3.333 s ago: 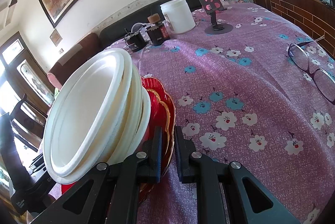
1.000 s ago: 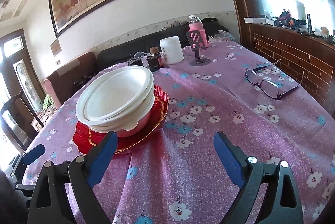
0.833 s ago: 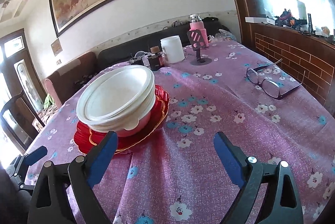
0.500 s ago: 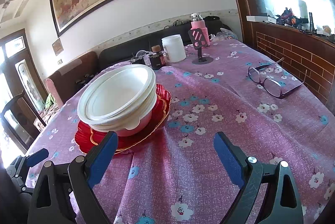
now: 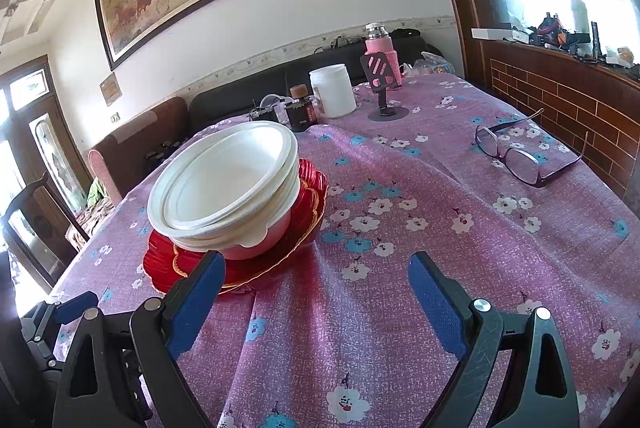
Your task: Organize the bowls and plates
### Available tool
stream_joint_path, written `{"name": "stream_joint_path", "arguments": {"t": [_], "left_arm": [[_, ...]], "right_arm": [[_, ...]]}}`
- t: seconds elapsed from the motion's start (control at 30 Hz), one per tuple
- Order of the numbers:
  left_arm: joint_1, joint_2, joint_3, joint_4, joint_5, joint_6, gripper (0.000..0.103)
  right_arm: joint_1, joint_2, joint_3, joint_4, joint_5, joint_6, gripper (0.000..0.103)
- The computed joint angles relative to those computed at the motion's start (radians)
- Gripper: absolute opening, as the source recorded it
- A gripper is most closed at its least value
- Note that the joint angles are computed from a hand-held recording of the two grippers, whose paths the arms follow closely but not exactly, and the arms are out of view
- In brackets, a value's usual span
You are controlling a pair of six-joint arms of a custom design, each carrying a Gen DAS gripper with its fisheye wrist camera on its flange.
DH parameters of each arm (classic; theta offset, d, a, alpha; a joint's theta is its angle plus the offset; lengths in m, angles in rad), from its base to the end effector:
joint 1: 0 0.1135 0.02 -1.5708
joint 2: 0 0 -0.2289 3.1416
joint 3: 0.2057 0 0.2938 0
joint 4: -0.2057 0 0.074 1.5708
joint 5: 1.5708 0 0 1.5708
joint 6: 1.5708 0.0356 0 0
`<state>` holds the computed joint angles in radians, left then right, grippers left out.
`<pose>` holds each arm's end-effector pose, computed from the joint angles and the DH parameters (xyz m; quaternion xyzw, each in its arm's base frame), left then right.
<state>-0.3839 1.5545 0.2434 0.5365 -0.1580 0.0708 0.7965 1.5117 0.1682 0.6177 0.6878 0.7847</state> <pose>0.2118 -0.0795 0.0035 0.1773 0.9022 0.0116 0.3931 0.1600 0.1312 0.0079 0.1332 0.8595 0.0581 0.4901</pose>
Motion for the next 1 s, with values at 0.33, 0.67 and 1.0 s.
{"name": "stream_joint_path", "arguments": {"t": [0.33, 0.67, 1.0], "left_arm": [[-0.025, 0.004, 0.000, -0.003, -0.043, 0.003, 0.103], [-0.031, 0.010, -0.001, 0.004, -0.056, 0.008, 0.103], [-0.039, 0.009, 0.001, 0.000, -0.070, 0.005, 0.103]], "right_arm": [[-0.006, 0.025, 0.008, 0.018, -0.009, -0.005, 0.095], [-0.010, 0.038, 0.012, 0.028, -0.014, -0.007, 0.095], [-0.011, 0.034, 0.011, 0.023, -0.016, -0.006, 0.095]]}}
